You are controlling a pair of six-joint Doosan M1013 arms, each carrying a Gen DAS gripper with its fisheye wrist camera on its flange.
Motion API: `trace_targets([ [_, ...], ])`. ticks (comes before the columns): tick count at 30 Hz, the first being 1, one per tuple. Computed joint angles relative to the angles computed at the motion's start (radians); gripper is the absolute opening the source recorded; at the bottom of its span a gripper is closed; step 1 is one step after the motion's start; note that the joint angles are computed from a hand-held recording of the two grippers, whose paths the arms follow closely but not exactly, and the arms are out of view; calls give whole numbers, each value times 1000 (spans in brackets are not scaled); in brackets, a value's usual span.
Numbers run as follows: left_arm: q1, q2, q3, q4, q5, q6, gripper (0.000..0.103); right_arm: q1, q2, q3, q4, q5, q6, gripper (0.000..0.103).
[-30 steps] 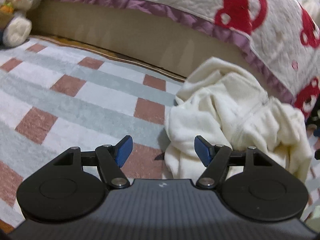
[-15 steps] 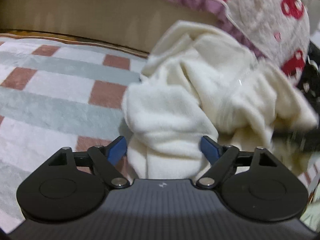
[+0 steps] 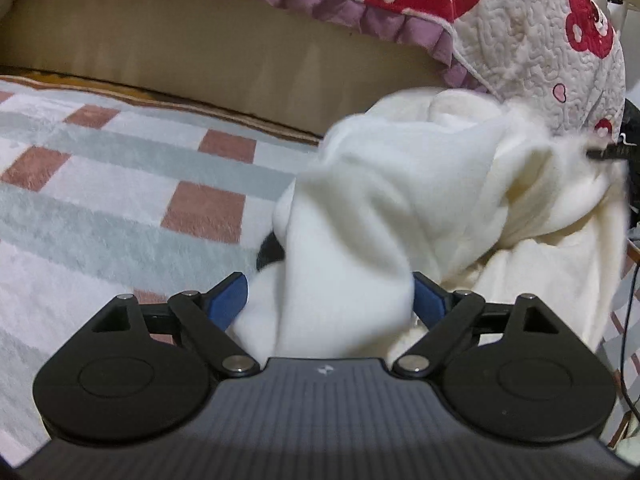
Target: Fold clothes
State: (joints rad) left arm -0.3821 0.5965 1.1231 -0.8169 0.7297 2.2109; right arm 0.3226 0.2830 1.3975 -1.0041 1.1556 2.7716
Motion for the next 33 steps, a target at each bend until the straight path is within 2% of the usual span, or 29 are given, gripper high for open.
trace_targets([
  [2, -1, 6, -7, 17, 13, 5, 87, 27, -18, 45, 23, -15, 108, 59],
  [4, 0, 11, -12, 17, 18, 7, 87, 51, -61, 117, 84, -121, 233, 64],
  [6, 3, 18, -19, 12, 37, -15, 88, 38, -94, 179, 246, -306, 195, 66],
  [7, 5, 23, -24, 8, 49, -29, 89, 31, -101, 196, 331, -366, 161, 67],
  [10, 8, 30, -28, 0, 66, -54, 91, 8, -95, 208, 582, -435, 48, 67],
  [13, 10, 35, -32, -8, 85, -62, 94, -3, -97, 229, 699, -470, 60, 70],
  [15, 10, 38, -38, -12, 114, -52, 100, -27, -113, 267, 904, -539, -60, 70],
  [18, -3, 25, -30, 15, 110, 8, 100, -42, -149, 343, 1155, -648, -171, 65],
  [20, -15, 16, -14, 59, 67, -5, 100, -35, -161, 395, 1305, -748, -242, 66],
  [22, -31, 11, -4, 149, 14, -65, 93, -14, -147, 405, 1266, -792, -198, 66],
  [23, -41, 16, -14, 230, 4, -128, 84, -5, -133, 395, 1168, -796, -126, 67],
  [25, -57, 25, -38, 320, 16, -154, 76, 12, -103, 370, 911, -792, 76, 73],
  [27, -72, 29, -56, 388, 22, -160, 59, 18, -93, 359, 816, -795, 120, 73],
  [28, -80, 27, -60, 419, 15, -171, 50, 19, -92, 356, 796, -800, 115, 61],
  [29, -86, 23, -61, 459, 0, -196, 31, 18, -95, 354, 789, -807, 86, 45],
  [30, -91, 19, -59, 506, -19, -234, 24, 18, -102, 351, 802, -799, 25, 13],
  [31, -96, 15, -58, 555, -37, -273, 20, 24, -112, 344, 771, -772, 9, 7],
  [33, -99, 8, -62, 616, -62, -344, 17, 47, -138, 335, 636, -717, 71, 6],
])
